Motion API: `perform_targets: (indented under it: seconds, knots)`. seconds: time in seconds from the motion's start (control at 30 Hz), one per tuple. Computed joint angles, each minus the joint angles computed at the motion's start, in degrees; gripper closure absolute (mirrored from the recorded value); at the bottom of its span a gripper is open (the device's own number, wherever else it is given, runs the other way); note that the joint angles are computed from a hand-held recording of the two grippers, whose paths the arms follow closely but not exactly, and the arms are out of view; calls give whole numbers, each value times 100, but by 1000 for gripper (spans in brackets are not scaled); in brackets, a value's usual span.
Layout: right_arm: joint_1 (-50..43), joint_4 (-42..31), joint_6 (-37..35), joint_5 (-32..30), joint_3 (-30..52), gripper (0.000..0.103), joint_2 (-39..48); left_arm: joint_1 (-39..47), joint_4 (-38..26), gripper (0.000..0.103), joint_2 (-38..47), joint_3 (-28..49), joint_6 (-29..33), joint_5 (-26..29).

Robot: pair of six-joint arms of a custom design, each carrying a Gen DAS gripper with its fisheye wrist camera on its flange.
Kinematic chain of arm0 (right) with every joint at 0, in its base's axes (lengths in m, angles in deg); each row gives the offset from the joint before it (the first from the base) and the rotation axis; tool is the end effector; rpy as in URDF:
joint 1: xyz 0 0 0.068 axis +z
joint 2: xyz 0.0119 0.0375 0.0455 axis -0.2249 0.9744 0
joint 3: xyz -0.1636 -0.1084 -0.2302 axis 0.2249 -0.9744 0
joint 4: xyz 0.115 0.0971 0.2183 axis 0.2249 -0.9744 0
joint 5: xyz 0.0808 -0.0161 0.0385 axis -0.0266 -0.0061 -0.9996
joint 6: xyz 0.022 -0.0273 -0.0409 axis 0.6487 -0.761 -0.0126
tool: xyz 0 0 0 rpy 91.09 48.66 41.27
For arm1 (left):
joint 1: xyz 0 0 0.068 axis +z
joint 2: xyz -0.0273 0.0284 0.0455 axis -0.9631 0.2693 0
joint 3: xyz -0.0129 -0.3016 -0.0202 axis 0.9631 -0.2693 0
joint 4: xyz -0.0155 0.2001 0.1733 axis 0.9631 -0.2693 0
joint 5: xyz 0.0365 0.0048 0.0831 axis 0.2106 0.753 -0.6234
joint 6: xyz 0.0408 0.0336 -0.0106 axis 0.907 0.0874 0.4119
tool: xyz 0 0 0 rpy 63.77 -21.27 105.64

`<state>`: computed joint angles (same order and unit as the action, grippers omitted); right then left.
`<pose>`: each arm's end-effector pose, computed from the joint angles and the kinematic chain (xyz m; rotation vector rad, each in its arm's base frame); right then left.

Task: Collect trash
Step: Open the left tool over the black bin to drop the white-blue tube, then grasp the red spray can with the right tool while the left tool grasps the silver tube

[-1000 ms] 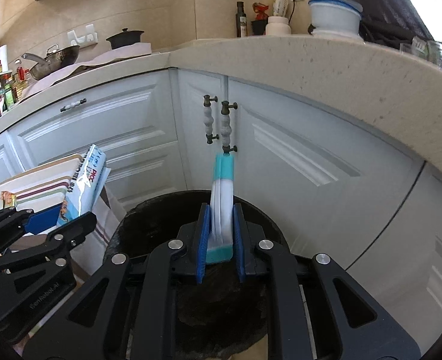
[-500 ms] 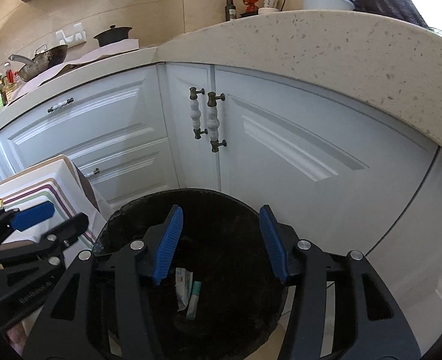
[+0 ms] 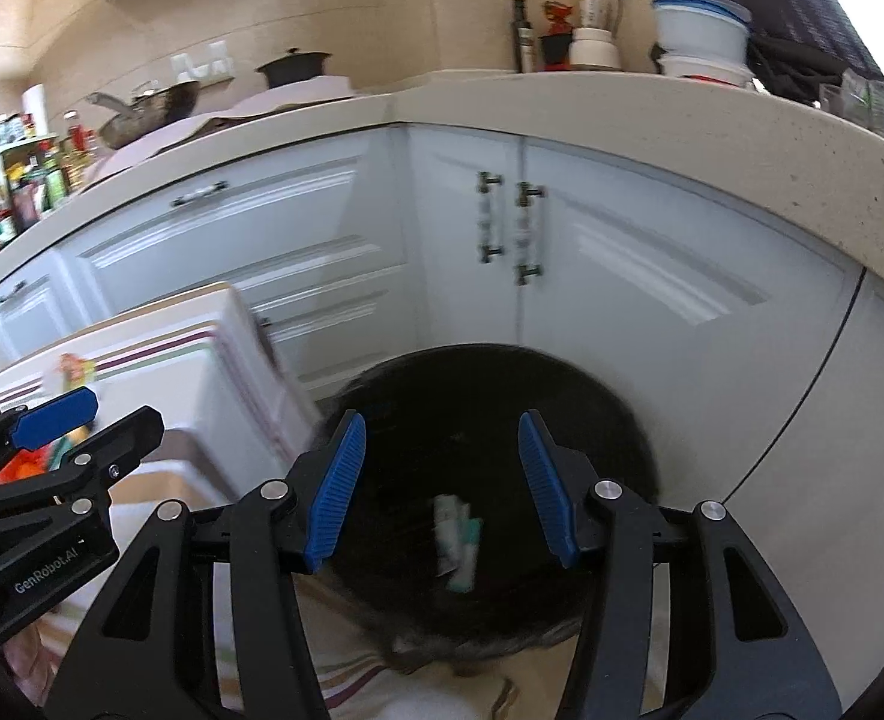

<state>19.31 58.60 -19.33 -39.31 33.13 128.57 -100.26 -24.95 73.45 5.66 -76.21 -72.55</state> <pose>0.2129 0.1179 0.1805 0.0463 2.1794 0.0957 0.2109 -0.0924 0.2089 0.1932 2.2568 -0.0407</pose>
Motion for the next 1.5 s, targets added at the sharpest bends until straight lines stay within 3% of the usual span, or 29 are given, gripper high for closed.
perform_targets:
  seconds: [0.23, 0.4, 0.57, 0.67, 0.9, 1.07, 1.27, 1.43, 1.5]
  knots:
    - [1460, -406, 622, 590, 286, 51, 28, 912, -973, 41, -1687, -538, 259, 183]
    - [2296, -566, 890, 840, 670, 51, 430, 2067, -1522, 41, -2646, -874, 824, 579]
    - [2934, -735, 1020, 970, 1136, 51, 947, 3710, -1866, 41, -3268, -1093, 1597, 1420]
    - [3164, -846, 1061, 977, 1409, 51, 1260, 5246, -1993, 41, -3430, -1183, 2358, 2404]
    - [3443, -1155, 1152, 878, 1955, 51, 1845, 7472, -1851, 40, -2849, -1240, 3448, 3713]
    - [3506, -1485, 1261, 841, 2303, 51, 2202, 8227, -1633, 40, -2366, -1265, 3869, 4116]
    - [3448, -1796, 1347, 665, 2556, 53, 2479, 8394, -1480, 40, -2084, -1278, 3942, 4200]
    - [3377, -1832, 1322, 412, 2608, 76, 2596, 8363, -1557, 38, -2171, -1320, 3990, 4253]
    - [3373, -1783, 1333, 383, 2551, 78, 2575, 8287, -1639, 38, -2280, -1339, 3971, 4252]
